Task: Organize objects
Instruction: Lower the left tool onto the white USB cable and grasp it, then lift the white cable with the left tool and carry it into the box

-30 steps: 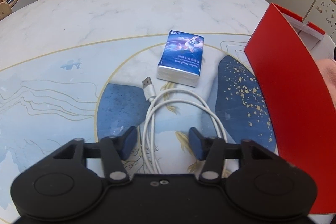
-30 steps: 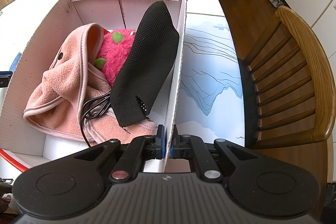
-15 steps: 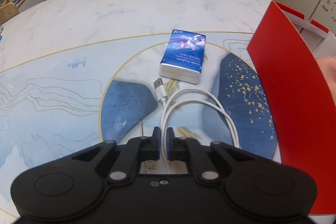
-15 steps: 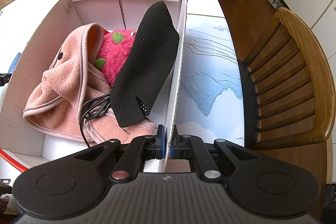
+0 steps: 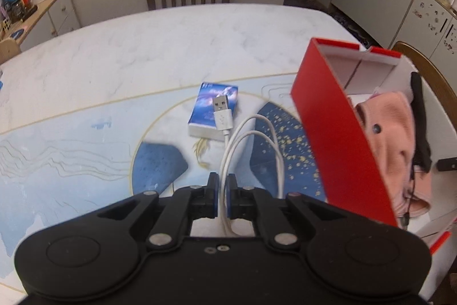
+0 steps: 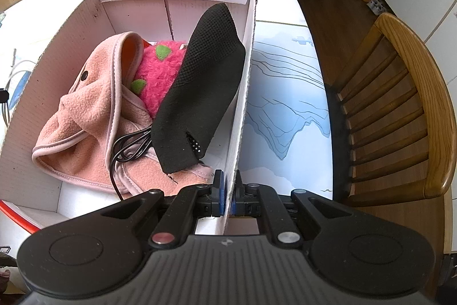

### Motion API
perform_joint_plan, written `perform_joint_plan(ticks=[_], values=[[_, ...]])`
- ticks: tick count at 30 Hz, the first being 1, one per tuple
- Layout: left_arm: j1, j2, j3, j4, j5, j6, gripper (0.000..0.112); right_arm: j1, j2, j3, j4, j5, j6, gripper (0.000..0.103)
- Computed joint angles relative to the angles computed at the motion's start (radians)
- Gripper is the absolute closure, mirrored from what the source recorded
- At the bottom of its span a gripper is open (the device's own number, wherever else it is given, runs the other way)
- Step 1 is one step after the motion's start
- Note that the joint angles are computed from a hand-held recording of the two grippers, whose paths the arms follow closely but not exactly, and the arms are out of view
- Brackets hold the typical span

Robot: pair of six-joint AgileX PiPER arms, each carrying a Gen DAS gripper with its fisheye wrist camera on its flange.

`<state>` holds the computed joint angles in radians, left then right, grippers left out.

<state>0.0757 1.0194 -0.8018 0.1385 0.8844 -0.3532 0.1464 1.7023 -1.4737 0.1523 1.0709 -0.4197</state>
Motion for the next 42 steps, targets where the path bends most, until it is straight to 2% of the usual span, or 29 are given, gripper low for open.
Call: perform_joint_plan(ticks=[13,18,24,32,42], values=[[-0.078,-0.044,-0.156,0.030,0.075,-0.045,0.112,-0.014,-0.004,0.009,0.021,-0.005,-0.032,0.099],[-0.054,-0.055,-0.180,-0.018,0.084,-0.021,0.112,-0.021,-0.003,0.007,0.029,-0.001,-0.043,0.099],[-0.064,-0.056,-0.294,-0.031,0.120,0.003,0.112,-0.022,-0.004,0.011,0.034,-0.003,-0.048,0.099],[-0.151,-0.005,-0.486,0.002,0.153,0.009,0.112,-0.025,-0.006,0.014,0.036,-0.004,-0.052,0.098],[-0.346,0.119,-0.595,0.016,0.109,-0.031,0.112,-0.028,-0.007,0.016,0.039,-0.005,-0.055,0.098]])
